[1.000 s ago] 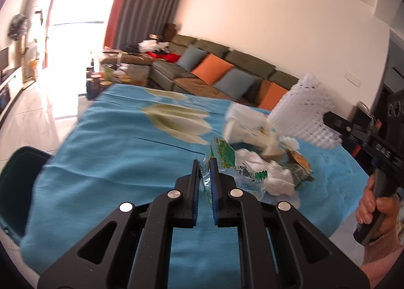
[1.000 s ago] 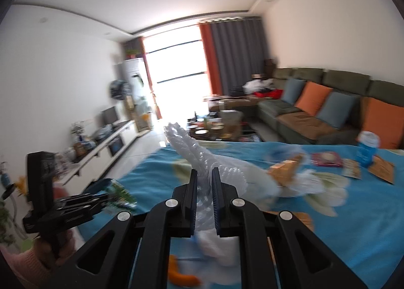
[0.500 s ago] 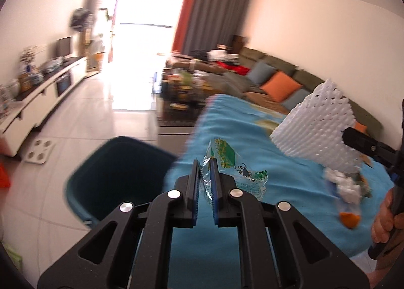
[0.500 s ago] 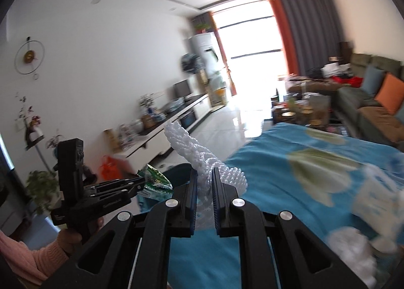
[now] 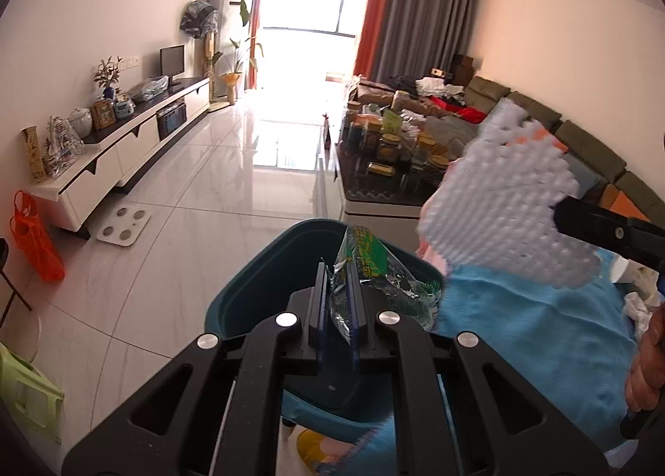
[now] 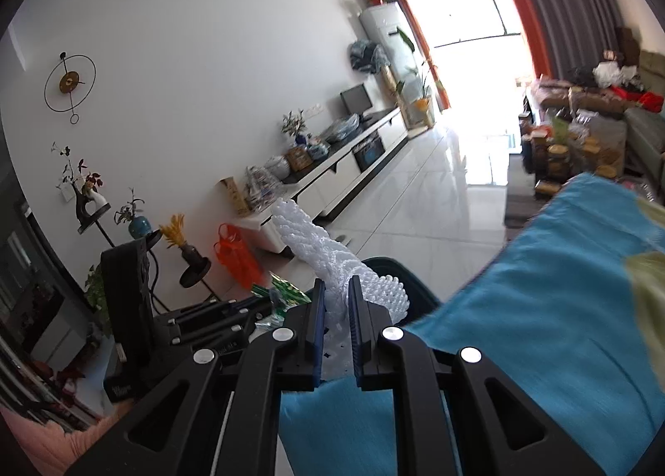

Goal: Collect trash
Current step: 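Carry the green wrapper and white foam net over the teal bin with both tools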

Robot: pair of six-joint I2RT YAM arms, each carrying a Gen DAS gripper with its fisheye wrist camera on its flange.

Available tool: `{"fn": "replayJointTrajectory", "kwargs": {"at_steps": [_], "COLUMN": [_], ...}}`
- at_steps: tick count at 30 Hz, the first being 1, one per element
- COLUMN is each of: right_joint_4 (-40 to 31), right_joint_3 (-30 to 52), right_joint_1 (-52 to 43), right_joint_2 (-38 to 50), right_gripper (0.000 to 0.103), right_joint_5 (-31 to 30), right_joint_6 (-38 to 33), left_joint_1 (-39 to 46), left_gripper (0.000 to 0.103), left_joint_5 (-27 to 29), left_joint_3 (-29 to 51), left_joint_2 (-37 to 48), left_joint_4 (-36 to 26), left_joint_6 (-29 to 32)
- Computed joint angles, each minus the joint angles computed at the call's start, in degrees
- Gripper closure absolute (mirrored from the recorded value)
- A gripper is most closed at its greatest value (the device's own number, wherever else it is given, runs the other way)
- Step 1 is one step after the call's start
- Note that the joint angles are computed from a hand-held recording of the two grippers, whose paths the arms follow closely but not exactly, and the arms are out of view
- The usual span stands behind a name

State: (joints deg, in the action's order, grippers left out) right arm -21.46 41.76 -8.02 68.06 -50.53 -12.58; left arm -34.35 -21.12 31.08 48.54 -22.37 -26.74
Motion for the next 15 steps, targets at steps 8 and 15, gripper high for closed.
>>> {"fn": "replayJointTrajectory", "kwargs": {"at_steps": [8,15], "right_joint_4": [8.2,8.8], "right_joint_3": [2.4,5.8], "right_joint_1": [10.6,14.9], "right_joint_2": [11.4,18.3], "right_gripper": [0.093,0.089], "right_joint_5": [7.3,12.8], "right_joint_6": [7.4,9.7], "left_joint_1": [9.4,7.0], "left_gripper": [0.094,0.094], "left_joint_5": [6.9,4.8], "left_joint_3": [0.5,0.2], "left_joint_2": [9.6,17.9], "left_joint_4": [7.3,12.7], "left_joint_6": [4.8,2.3]}}
